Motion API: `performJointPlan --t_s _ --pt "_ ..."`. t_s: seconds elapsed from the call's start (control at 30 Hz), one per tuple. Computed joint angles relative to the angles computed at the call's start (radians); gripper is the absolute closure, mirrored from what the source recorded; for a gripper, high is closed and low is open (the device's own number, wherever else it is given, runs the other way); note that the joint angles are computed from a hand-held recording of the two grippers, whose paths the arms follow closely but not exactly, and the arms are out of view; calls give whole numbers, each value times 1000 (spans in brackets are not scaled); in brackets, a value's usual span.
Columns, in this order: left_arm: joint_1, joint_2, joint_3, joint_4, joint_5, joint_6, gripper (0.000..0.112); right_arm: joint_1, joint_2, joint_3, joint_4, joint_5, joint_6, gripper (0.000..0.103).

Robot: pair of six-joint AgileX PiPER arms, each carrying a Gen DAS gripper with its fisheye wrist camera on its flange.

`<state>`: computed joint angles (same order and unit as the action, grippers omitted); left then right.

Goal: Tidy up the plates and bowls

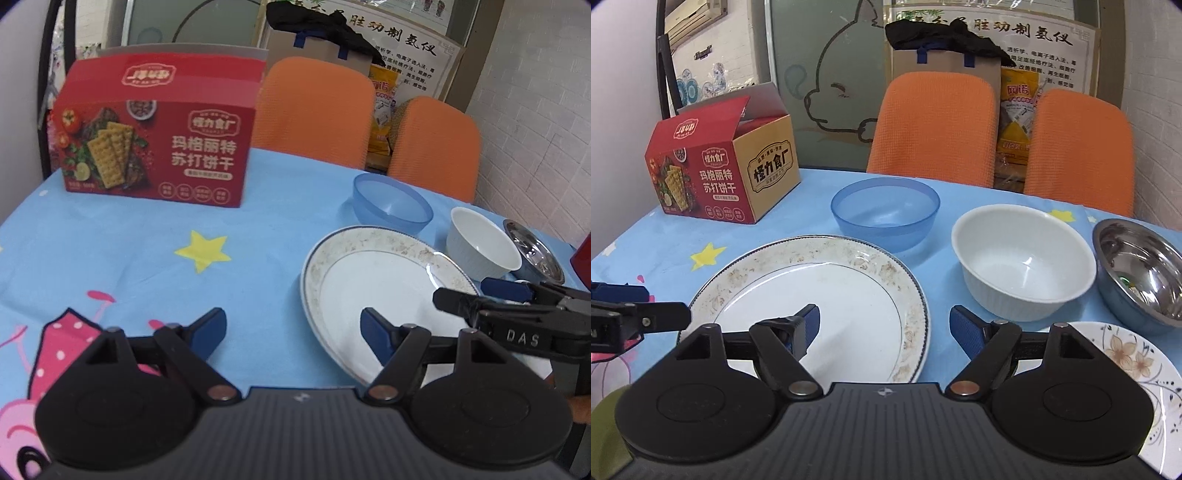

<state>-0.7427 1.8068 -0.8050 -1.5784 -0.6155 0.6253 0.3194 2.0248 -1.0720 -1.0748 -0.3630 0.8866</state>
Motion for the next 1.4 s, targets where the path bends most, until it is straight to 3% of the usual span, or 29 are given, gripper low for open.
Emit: performJointPlan --t_s 0.1,0.27,0.4,0.63,0.8,1.0,1.1,1.27,1.33,1.4 --pt "70 47 -69 30 109 36 39 13 5 3 -19 9 -6 0" --pt "114 108 -152 -60 156 184 39 17 36 -12 -24 2 -3 0" --pt "115 129 -174 -79 142 225 40 21 50 -23 -56 -8 11 0" --pt "90 163 -211 -115 98 302 40 34 57 2 101 -20 -170 0" --pt "87 164 -209 -112 94 303 40 32 75 23 191 -79 -287 0" --pt "76 172 -225 -155 74 352 39 24 80 5 96 -82 -209 0" --pt "76 174 -227 -157 73 354 39 18 88 -24 -49 -79 -74 0" --pt "71 177 -230 -160 66 353 40 18 89 -24 -55 -82 -69 0" --pt "68 177 -229 -146 67 340 42 20 88 -17 -28 -84 -91 0" --pt "63 172 -221 -103 83 301 59 22 83 3 65 -89 -169 0"
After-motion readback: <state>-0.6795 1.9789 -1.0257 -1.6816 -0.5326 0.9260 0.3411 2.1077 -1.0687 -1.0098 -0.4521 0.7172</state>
